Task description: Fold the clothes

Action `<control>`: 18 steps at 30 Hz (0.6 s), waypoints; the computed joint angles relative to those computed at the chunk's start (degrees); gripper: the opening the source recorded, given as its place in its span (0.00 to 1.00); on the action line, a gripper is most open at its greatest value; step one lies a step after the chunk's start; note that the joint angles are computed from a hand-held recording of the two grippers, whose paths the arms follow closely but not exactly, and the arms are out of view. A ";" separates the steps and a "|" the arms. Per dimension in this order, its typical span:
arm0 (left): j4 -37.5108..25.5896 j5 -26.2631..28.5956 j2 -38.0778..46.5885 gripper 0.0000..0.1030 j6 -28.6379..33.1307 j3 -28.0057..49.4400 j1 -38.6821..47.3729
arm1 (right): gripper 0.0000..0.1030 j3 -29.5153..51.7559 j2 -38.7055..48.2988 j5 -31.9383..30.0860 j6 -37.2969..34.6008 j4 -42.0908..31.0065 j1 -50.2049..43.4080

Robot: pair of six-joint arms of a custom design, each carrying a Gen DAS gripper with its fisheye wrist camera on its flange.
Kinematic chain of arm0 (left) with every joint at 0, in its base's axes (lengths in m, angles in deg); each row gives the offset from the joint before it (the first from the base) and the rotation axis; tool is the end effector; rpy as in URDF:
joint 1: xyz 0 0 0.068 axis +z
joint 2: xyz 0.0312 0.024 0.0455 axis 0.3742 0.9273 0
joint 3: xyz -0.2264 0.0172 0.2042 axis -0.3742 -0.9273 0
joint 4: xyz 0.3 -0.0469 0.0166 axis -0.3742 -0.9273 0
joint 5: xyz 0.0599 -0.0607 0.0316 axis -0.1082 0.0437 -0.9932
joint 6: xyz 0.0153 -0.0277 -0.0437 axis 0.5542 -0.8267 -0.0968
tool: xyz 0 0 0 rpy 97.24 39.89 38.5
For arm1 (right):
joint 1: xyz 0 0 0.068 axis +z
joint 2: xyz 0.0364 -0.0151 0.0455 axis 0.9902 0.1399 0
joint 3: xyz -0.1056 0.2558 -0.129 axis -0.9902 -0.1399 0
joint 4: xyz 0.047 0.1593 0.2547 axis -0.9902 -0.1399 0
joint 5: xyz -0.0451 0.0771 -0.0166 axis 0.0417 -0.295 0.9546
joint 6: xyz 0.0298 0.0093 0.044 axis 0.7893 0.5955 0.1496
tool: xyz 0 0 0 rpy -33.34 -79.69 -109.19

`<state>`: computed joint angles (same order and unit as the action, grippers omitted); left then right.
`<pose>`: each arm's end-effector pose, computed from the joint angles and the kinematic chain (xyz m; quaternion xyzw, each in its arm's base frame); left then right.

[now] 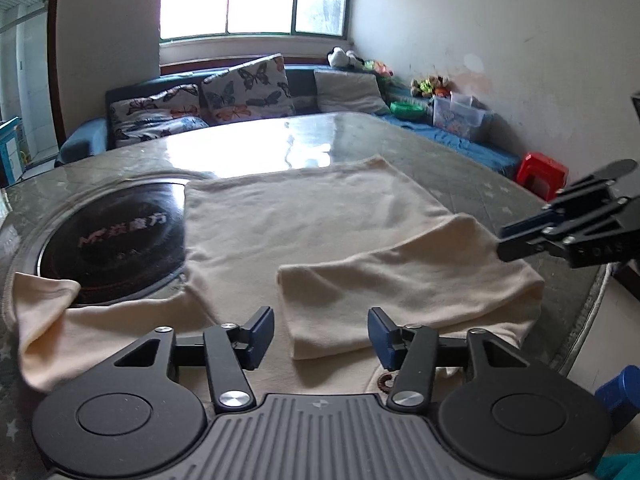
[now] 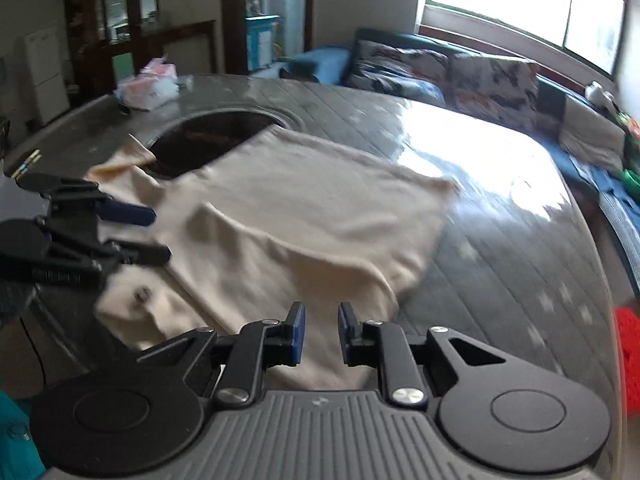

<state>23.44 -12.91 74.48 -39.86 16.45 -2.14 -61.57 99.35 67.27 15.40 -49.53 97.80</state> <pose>0.3690 -0.1792 0.0637 0.3622 0.8226 -0.2025 0.3887 0.2281 0.0600 0.1267 -0.0566 0.9295 0.0089 0.3643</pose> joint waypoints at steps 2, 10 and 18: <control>-0.18 -0.67 0.48 0.42 0.11 0.30 -0.57 | 0.18 -2.27 -1.14 -1.17 1.25 1.16 -1.71; 1.37 -3.50 0.84 0.06 0.69 0.06 -1.07 | 0.26 -6.64 -3.13 -4.29 2.41 4.95 -4.78; -0.89 -4.29 -0.61 0.22 -0.75 0.05 -0.39 | 0.36 -7.92 -5.87 -3.00 2.67 4.56 -3.69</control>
<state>22.56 -17.20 73.88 -40.62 16.50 -2.53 -69.49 93.47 64.27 18.07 -44.97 94.11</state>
